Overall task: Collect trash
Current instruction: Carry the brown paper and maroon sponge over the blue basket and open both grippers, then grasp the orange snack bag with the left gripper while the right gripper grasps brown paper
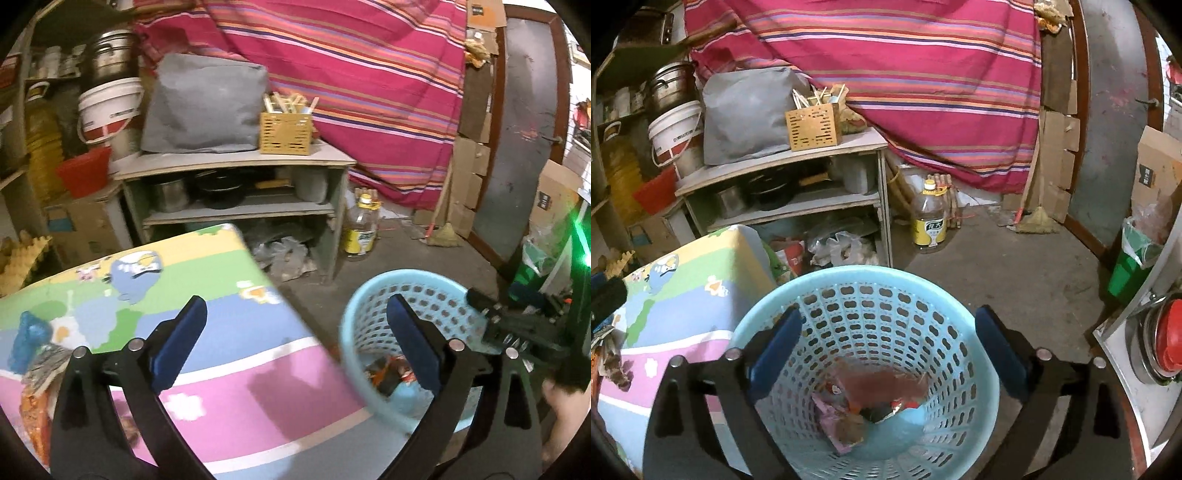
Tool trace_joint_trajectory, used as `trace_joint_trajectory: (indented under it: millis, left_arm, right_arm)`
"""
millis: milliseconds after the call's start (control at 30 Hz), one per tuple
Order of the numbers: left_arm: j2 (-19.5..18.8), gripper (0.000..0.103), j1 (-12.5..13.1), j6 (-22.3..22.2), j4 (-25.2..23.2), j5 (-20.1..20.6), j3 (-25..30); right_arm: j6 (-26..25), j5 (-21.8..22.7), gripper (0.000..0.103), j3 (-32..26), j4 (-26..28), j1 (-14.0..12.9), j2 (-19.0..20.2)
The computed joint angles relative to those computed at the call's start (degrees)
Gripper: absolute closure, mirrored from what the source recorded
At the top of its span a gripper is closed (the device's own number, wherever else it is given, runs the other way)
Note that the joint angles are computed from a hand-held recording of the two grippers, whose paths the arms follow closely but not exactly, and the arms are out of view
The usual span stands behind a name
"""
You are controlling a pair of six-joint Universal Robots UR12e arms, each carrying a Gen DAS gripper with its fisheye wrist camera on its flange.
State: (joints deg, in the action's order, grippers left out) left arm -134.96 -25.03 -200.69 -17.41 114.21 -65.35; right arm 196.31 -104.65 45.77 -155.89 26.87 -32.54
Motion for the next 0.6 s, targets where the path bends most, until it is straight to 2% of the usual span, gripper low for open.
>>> trace_joint_trajectory:
  millis: [100,233,400,600]
  left_arm:
    - [2.3,0.005,0.4,-1.0,1.3,1.7,-4.2]
    - [5.5,0.005,0.9,-2.4,2.0,4.8,-9.6]
    - [10.0,0.005,2.1,-5.7,1.2,8.7,-17.5]
    - [14.5,0.005,3.7,-8.6,1.3,13.0,-26.0]
  right_arm:
    - [0.0,-2.5,0.007,-0.6,-0.4,0.7,0.2]
    - [0.0,-3.4,0.007,-1.5,-1.2,1.6,0.4]
    - [0.1,-3.0,0.007,-3.4,-1.0,3.1,1.4]
    - [-0.2,-1.1,0.006,-8.5,0.1,5.6,4.2]
